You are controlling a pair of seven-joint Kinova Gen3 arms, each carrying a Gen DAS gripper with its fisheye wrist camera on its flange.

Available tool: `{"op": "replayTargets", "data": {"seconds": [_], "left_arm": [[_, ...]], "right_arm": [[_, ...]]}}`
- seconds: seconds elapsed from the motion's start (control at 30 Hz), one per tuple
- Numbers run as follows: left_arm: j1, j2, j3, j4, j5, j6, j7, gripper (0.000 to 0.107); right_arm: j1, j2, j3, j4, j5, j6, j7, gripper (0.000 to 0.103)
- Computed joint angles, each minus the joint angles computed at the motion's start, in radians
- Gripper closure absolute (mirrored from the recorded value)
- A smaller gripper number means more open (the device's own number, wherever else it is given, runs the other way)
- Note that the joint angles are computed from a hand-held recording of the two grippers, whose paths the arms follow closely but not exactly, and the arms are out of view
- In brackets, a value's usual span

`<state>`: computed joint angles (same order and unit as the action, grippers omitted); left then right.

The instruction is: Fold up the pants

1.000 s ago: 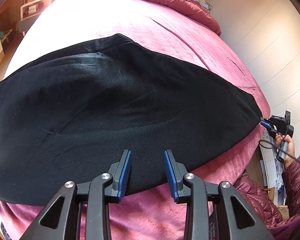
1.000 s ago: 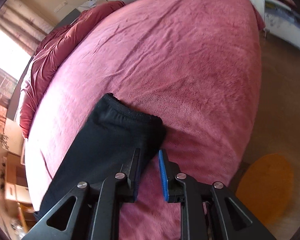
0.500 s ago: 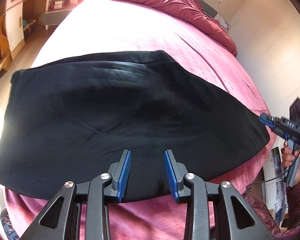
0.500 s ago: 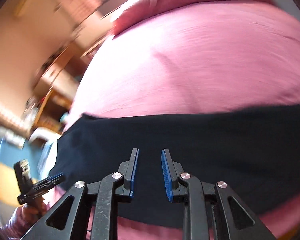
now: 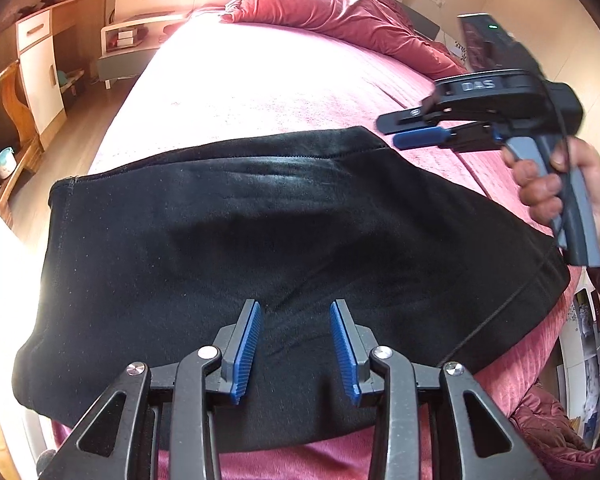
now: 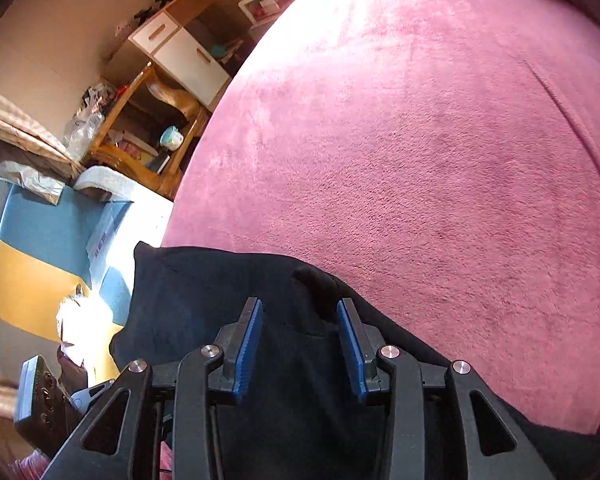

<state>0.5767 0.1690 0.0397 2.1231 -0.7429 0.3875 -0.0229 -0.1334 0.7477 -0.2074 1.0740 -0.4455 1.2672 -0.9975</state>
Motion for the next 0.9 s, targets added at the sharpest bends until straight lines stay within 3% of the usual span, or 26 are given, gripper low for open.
{"op": "replayTargets", "data": {"seconds": [0.17,0.2,0.23,0.37,0.43,0.53,0.67,0.8,0.9], "left_arm": [[-0.01,0.014,-0.012,-0.002,0.005,-0.022,-0.016,0.07],[-0.012,0.005,-0.013,0.007,0.012,-0.027,-0.023,0.07],[-0.021,0.008,-0.012,0.009,0.023,-0.035,-0.038,0.07],[-0.013,0.022,-0.032,0.003,0.03,-0.036,-0.047,0.07],[-0.007,0.034,-0.044,-0.008,0.044,-0.022,-0.063,0.07],[-0.083,0.067,0.002,-0.036,0.145,-0.017,-0.161,0.07],[-0.034,0.072,-0.053,-0.048,0.172,-0.002,-0.171,0.07],[0.004,0.043,-0.063,-0.056,0.155,0.061,-0.119,0.063],[0.018,-0.002,-0.045,-0.035,0.12,0.115,-0.032,0.048]], "right_arm": [[-0.022,0.064,-0.029,-0.086,0.031,0.101,0.034,0.07],[-0.028,0.059,-0.028,-0.079,0.037,0.093,0.045,0.078],[-0.043,0.047,-0.009,-0.06,0.035,0.068,0.064,0.093],[0.028,-0.028,-0.054,0.054,-0.049,-0.073,0.14,0.095],[0.044,-0.035,-0.051,0.089,-0.084,-0.143,0.118,0.097],[-0.046,-0.03,0.023,0.123,-0.016,-0.215,0.069,0.097],[-0.05,-0.033,0.001,0.164,0.012,-0.286,0.025,0.097],[-0.028,-0.068,-0.017,0.193,0.016,-0.303,0.028,0.083],[-0.007,-0.146,-0.017,0.289,0.012,-0.385,0.036,0.054]]}}
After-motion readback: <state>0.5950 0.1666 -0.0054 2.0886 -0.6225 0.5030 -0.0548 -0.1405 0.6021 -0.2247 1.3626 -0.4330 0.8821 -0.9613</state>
